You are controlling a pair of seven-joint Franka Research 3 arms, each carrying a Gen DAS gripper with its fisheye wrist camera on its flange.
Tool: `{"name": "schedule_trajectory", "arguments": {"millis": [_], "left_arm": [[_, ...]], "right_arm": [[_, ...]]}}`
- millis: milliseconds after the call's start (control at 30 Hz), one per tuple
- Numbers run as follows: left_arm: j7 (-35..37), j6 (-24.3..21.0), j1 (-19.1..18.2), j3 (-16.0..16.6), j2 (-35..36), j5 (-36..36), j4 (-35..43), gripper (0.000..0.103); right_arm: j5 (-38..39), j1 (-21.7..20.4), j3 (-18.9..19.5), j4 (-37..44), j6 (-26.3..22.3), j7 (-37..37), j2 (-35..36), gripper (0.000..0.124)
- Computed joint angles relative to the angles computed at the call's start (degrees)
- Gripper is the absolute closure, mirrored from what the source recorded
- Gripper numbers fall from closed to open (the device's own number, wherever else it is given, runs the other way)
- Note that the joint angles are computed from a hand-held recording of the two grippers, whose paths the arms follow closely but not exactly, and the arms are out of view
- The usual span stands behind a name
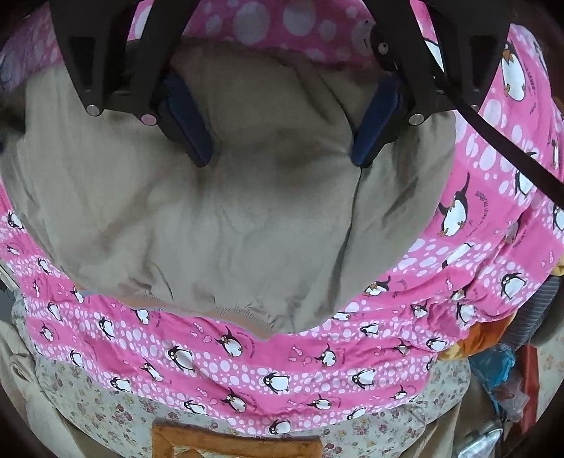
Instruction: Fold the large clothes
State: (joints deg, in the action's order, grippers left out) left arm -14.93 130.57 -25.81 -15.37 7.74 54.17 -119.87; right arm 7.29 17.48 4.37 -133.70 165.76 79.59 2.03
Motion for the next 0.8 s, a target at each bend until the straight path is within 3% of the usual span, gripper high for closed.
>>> {"name": "schedule_trajectory", "arguments": {"millis": [33, 100, 133, 267, 367, 433, 500, 600, 667, 733, 800], "left_arm": [[0.15, 0.44, 0.12, 0.06, -0.3, 0.01, -0.42, 0.036], [0.22, 0.4, 0.15, 0.02, -0.3, 0.04, -0.42, 0.035], [0.18, 0.47, 0.18, 0.03, -0.31, 0.12, -0.44, 0.035], [0.54, 0.54, 0.25, 0.06, -0.1, -0.04, -0.18, 0.034], [0.01, 4.22, 0.99, 0.22, -2.3, -0.41, -2.53, 0.036], [-6.6, 8.3, 1.52, 0.21, -7.01, 2.75, -7.27, 0.045], [-17.26, 10.98, 2.52, -0.93, -13.13, 8.59, -13.24, 0.045], [-31.57, 11.44, 3.79, -4.45, -20.91, 12.54, -21.54, 0.043], [-37.95, 14.37, 4.68, -5.63, -21.98, 13.13, -24.46, 0.043], [-44.25, 20.13, 6.46, -5.8, -20.41, 17.93, -25.34, 0.043], [-45.98, 19.11, 7.27, -6.37, -19.32, 21.43, -24.29, 0.043]], "right_arm": [[-6.81, 0.45, -0.74, 0.83, -1.85, 5.62, 1.23, 0.029], [-15.57, 1.5, -1.84, 0.69, -0.66, 12.85, 1.04, 0.025], [-16.63, 1.47, -1.76, 0.73, -0.87, 13.39, 0.81, 0.025], [-14.49, 0.68, -1.05, 0.14, 0.22, 11.94, 0.2, 0.025], [-11.26, 0.09, -0.74, -1.68, 5.32, 10.14, -1.28, 0.025], [-10.27, -0.18, -0.53, -2.7, 8.06, 9.75, -2.3, 0.025], [-7.1, -0.23, -0.22, -3.55, 9.58, 6.61, -3.32, 0.025], [-0.09, 0.5, -0.08, -3.64, 9.14, -1.1, -4.23, 0.025], [2.89, 0.86, -0.01, -3.83, 8.44, -4.88, -4.83, 0.025], [6.6, 1.71, -0.06, -4.34, 8.33, -8.56, -5.66, 0.025], [10.76, 2.63, -0.27, -4.53, 8.68, -12.54, -6.02, 0.025]]}}
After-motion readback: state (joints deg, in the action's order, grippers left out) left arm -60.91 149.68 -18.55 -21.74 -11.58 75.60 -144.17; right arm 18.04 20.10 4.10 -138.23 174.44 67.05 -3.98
